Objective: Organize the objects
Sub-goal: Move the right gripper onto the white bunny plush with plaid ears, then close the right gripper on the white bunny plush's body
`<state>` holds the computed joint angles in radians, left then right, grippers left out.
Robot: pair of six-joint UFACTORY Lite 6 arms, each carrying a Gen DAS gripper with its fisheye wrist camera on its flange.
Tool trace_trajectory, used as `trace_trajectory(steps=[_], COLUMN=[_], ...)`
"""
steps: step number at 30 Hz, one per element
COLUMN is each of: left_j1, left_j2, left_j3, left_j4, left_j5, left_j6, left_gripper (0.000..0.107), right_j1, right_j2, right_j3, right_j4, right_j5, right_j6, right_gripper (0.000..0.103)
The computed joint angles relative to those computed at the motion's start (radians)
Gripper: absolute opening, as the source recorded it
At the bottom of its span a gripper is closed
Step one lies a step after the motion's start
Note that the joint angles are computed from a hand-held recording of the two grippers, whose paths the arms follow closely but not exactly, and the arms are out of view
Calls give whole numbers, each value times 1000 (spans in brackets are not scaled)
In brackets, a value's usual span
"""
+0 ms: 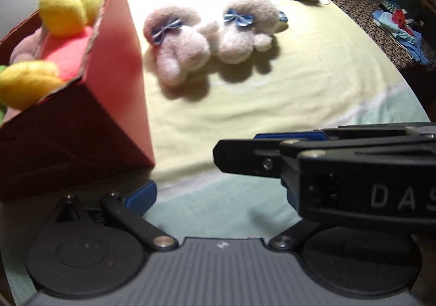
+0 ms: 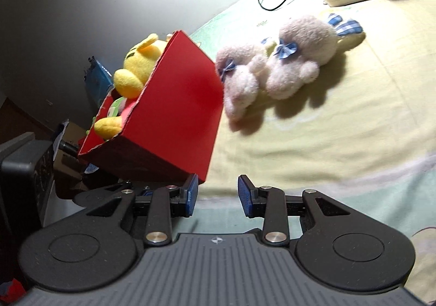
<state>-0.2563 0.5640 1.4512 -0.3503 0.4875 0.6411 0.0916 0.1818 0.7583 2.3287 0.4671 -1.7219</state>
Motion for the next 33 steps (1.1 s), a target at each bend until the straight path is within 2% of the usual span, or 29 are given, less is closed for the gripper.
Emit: trace_trajectory(steps=[4,9,13,21,27,29,33], left_j1=[-51,-84,-93,-45,-32,-28,-8], left_j2=[30,80,169,300,354,364,409], left_j3=[7,37,139,326,411,424,497], left_j4=[-74,-238,-259,-314,-331,-321,-314], left_j5=[-48,-105,-113,-11,39,27,73], left_j6=[65,222,232,220,211,194,173], left_gripper=[100,98,94,93,92,92,92], right_j1=[-87,-178,-263,-274,-285,-281,-278], right_j2=[2,78,195,409,534,558,573], right_j3=[-19,45,157,416,553,584,603], right_j4=[12,36,-48,-186,-229,-240,-250], right_j5=[23,48,94,59,125,128,134], right_j6=[-43,-88,25,195,296,311,292], right_gripper=[36,36,36,37,38,38,35])
